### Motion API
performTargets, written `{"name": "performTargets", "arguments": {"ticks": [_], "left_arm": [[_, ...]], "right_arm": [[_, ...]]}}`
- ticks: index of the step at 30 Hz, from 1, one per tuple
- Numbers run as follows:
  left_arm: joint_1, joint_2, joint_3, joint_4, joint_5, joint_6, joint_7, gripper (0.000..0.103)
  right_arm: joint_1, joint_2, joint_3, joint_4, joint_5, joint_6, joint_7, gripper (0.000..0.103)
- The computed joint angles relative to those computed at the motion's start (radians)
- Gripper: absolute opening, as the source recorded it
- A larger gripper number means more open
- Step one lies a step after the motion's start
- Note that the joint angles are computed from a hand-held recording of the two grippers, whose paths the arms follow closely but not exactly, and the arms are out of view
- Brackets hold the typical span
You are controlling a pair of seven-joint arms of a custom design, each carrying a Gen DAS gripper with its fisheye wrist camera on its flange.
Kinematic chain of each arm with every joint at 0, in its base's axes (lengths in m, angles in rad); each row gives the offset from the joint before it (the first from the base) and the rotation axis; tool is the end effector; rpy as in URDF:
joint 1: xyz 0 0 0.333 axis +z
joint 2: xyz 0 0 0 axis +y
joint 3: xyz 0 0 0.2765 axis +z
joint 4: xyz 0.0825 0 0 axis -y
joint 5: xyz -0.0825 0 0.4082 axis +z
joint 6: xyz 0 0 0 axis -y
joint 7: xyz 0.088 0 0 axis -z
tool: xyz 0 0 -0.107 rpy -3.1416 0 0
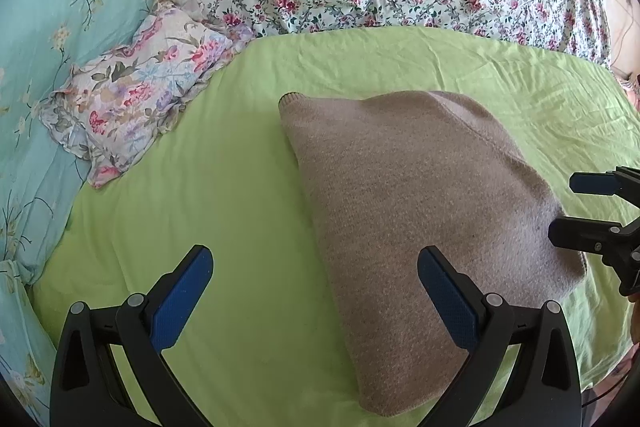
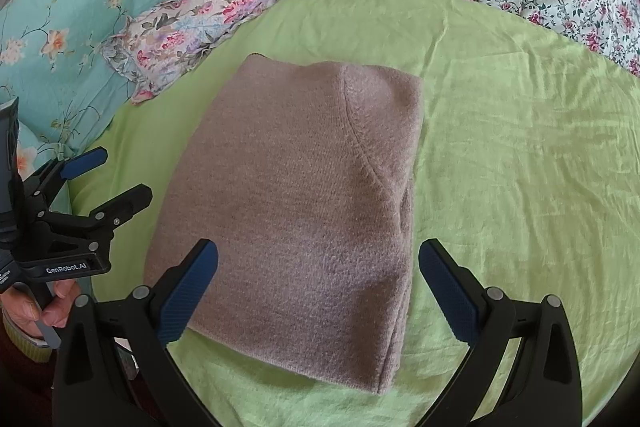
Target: Fold small clothes
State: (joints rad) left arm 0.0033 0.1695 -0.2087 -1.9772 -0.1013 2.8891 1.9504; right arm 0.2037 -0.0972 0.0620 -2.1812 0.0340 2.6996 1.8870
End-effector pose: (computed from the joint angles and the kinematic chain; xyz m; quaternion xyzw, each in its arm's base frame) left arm 0.6404 -0.1223 0.4210 -0.4827 0.7956 -0.2683 0.2491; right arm 0.5647 0.1530 0.4510 -0.6481 0.6987 -0.1361 0.2707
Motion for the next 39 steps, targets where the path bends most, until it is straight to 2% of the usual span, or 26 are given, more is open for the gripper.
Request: {"name": "performTargets", "arguments": {"ticks": [39], "left_arm": [[0.001,0.017,-0.011,0.024,0.009,0.003,-0.003,0.102]], "right_arm": [[-0.006,0.004,-0.007,0.004,0.011,0.004,-0.022,0.101]]}}
